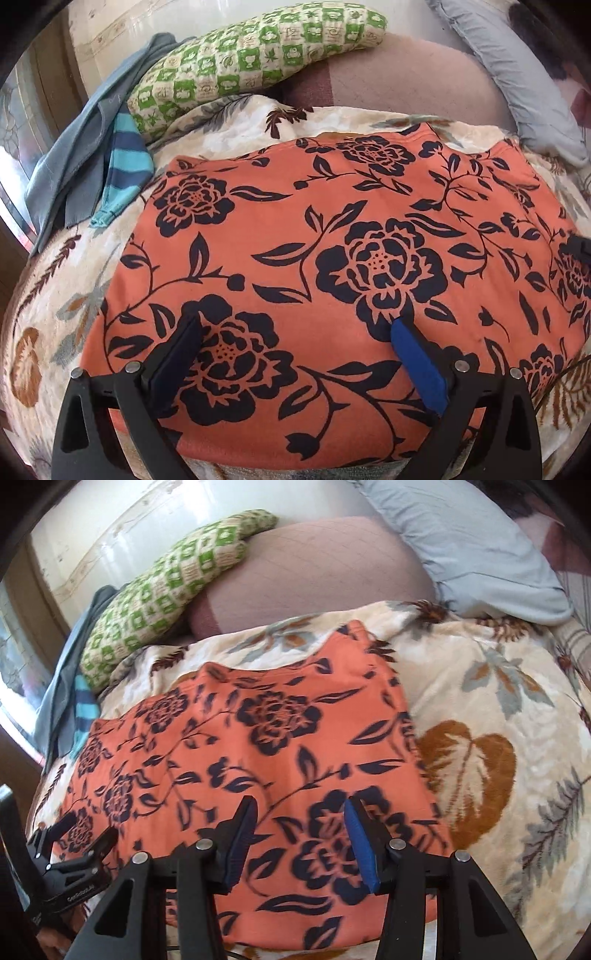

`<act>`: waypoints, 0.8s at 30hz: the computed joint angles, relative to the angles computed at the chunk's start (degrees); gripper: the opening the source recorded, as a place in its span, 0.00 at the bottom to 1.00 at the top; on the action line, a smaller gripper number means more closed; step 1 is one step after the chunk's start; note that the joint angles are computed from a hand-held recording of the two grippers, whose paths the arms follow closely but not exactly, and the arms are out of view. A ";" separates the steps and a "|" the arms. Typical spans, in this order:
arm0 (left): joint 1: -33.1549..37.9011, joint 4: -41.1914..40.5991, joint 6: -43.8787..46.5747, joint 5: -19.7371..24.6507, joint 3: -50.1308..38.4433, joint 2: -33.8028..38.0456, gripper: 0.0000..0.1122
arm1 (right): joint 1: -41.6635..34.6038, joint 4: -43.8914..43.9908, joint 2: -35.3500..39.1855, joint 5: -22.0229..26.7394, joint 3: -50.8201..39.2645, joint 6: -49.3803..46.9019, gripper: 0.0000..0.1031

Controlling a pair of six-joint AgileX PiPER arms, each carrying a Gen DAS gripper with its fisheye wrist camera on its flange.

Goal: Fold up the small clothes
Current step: 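Press both tools along the folded shirt to smooth it flat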

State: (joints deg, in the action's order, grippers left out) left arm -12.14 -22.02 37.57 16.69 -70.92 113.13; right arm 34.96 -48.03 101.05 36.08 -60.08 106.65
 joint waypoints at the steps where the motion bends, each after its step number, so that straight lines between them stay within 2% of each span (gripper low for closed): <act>1: 0.40 -0.13 -0.40 1.18 -0.89 0.32 0.91 | -1.52 0.97 -0.78 -1.83 1.85 0.33 0.48; 4: 0.60 0.99 -1.12 1.24 -1.10 0.42 0.91 | -5.12 7.21 -1.35 -4.04 4.83 -2.89 0.47; 6: 0.53 0.62 -0.74 0.91 -0.77 0.34 0.91 | -6.85 6.61 -2.18 -8.95 7.85 -0.82 0.48; 7: 0.52 0.86 -1.03 0.98 -0.83 0.37 0.91 | -6.97 6.29 -2.28 -9.32 8.15 -0.58 0.48; 11: 0.50 2.05 -2.83 1.38 -1.14 0.24 0.91 | -4.19 7.25 0.86 -2.30 3.19 -4.11 0.48; 13: 0.84 4.04 -5.53 0.48 -1.47 -0.26 0.91 | -3.20 6.60 0.52 0.10 2.41 -2.62 0.48; 17: 3.41 -0.07 -5.22 -2.43 -1.74 -1.88 0.91 | 3.10 -1.09 1.33 12.70 -2.63 0.51 0.48; 18: 4.20 -0.13 -6.29 -2.40 -2.33 -1.88 0.91 | 4.18 -3.24 1.45 13.34 -3.29 1.21 0.48; 20: 5.33 6.42 -14.42 -1.10 -5.18 -0.37 0.91 | 5.33 -5.60 1.97 12.73 -4.49 1.83 0.48; 22: 6.09 15.85 -24.81 2.16 -9.65 2.75 0.91 | 4.79 -4.33 3.39 10.19 -6.24 -0.51 0.48; 24: 6.93 19.74 -30.03 6.72 -14.27 6.16 0.91 | 3.71 -1.49 5.14 7.65 -7.79 -2.88 0.48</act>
State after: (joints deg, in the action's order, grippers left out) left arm -5.21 -2.27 7.55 23.41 -85.19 119.29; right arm 38.67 -49.52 106.19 43.73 -67.87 103.77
